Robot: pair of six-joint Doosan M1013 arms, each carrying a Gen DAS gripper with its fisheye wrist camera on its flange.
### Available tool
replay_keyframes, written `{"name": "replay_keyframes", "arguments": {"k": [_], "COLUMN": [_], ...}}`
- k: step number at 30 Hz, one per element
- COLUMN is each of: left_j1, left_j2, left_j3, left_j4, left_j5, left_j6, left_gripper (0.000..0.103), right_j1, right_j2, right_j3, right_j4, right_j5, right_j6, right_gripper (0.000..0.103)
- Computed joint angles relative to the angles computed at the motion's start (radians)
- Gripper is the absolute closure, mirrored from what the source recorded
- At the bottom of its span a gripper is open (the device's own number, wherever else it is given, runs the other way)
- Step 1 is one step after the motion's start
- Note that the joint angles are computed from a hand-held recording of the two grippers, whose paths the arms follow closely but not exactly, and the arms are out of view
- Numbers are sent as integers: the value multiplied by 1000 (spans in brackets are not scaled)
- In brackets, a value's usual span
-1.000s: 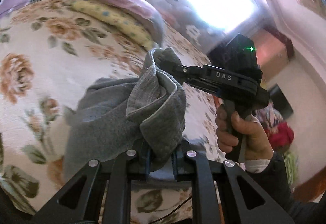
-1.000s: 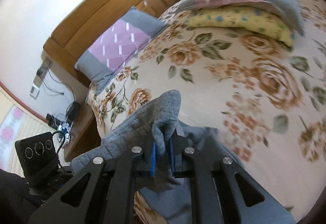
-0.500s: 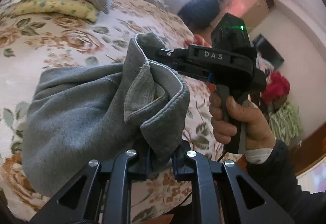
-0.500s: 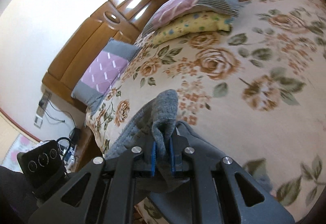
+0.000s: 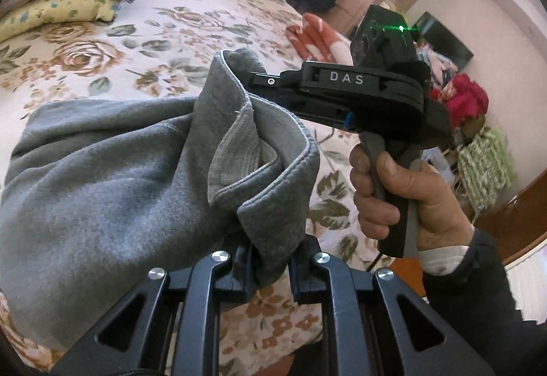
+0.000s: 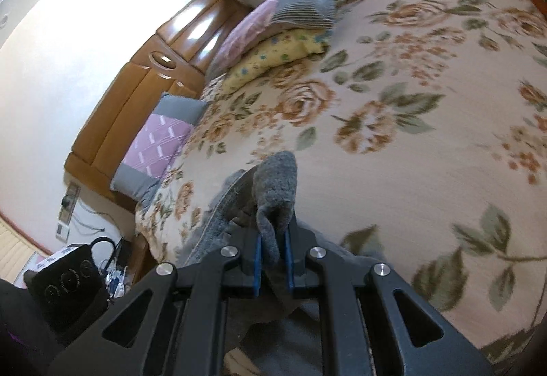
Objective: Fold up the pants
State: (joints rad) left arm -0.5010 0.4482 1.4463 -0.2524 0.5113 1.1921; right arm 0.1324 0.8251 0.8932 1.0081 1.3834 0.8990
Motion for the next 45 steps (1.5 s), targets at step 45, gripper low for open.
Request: {"name": "replay_keyframes", "arguments": {"k": [45], "left_j1": [116], "left_j2": [-147], "left_j3": [243], "left_j4": [-8], "left_j5": [32], "left_j6": [38], "left_gripper": [52], "right_j1": [29], "right_j2": [-294], "right_j3": [453], "right_j4": [-345], "right_j5": [-325], "right_j6": [-37], "right_gripper": [52]}}
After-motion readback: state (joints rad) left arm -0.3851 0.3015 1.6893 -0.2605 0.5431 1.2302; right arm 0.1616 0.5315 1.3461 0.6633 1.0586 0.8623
